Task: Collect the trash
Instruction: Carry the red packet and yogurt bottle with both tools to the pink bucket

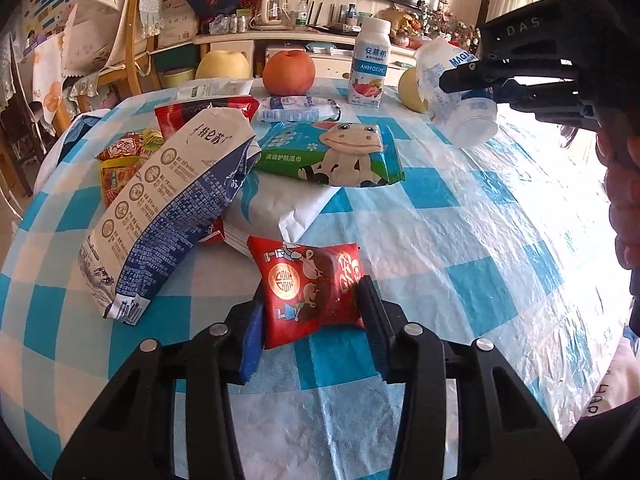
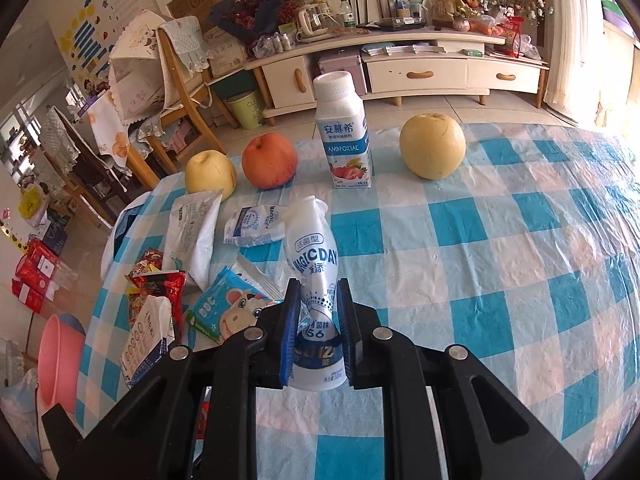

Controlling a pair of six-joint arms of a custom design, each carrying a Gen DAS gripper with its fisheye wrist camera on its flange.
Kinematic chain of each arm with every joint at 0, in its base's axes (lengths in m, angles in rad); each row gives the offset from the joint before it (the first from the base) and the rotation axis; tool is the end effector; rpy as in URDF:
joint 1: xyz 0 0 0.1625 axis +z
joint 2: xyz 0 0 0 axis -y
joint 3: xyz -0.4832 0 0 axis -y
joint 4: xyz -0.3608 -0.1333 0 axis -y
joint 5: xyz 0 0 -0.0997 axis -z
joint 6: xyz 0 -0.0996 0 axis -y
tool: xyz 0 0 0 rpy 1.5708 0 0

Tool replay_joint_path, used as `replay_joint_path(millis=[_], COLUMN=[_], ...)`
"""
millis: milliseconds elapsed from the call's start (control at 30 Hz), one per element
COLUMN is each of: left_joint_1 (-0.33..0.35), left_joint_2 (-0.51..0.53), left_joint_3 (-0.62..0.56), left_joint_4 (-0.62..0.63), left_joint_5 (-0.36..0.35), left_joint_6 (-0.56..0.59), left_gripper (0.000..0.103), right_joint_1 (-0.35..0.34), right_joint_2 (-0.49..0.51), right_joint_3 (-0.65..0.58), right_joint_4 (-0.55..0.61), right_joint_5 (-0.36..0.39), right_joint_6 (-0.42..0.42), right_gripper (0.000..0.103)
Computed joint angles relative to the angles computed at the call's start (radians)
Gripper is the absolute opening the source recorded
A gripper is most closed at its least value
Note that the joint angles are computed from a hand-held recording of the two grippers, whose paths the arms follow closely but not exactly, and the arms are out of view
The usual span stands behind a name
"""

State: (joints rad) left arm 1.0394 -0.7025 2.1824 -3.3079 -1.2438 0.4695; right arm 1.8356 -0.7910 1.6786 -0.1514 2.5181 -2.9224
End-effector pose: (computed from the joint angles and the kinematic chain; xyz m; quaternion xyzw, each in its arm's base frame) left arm -0.1220 -0.5337 0.0495 0.4512 0.8685 -0.1315 0.1574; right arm 0.1929 -0.5110 0.1133 -0.1663 -0.8175 0.4501 0.3184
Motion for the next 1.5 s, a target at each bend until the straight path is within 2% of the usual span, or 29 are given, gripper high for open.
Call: replay_joint_path(millis=[133, 367, 567, 1100, 1333, 1500], left_joint_1=[0.011, 0.034, 0.047, 0.074, 0.092, 0.119], left_joint_2=[-0.026, -0.054, -0.091, -0.137, -0.178, -0.215], left_joint_3=[-0.004, -0.017, -0.011, -0.016, -0.033, -0.06], left_joint_4=[0.027, 0.076, 0.095, 0.117, 0.122, 0.125], left_joint_5=[-0.043, -0.09, -0.138, -0.185, -0.21, -0.23], left_joint_6=[-0.009, -0.023, -0.013, -0.011, -0.026, -0.054], left_gripper=[0.032, 0.029, 0.017, 0.013, 0.013, 0.013], right_joint_1=[0.019, 0.054, 0.076, 0.121, 0.144, 0.156], right_joint_2=[-0.001, -0.001, -0.01, 0.016, 0.052, 0.086], right_joint_3=[0.008, 0.018, 0.034, 0.015, -0.028, -0.073], right_joint_4=[-0.014, -0.049, -0.095, -0.128, -0.099, -0.061], right_joint_5=[-0.001, -0.002, -0.011, -0.055, -0.08, -0.133], right_joint_6=[-0.004, -0.025, -0.049, -0.106, -0.121, -0.118], right_gripper=[0.02, 0.02, 0.02, 0.02, 0.02, 0.02])
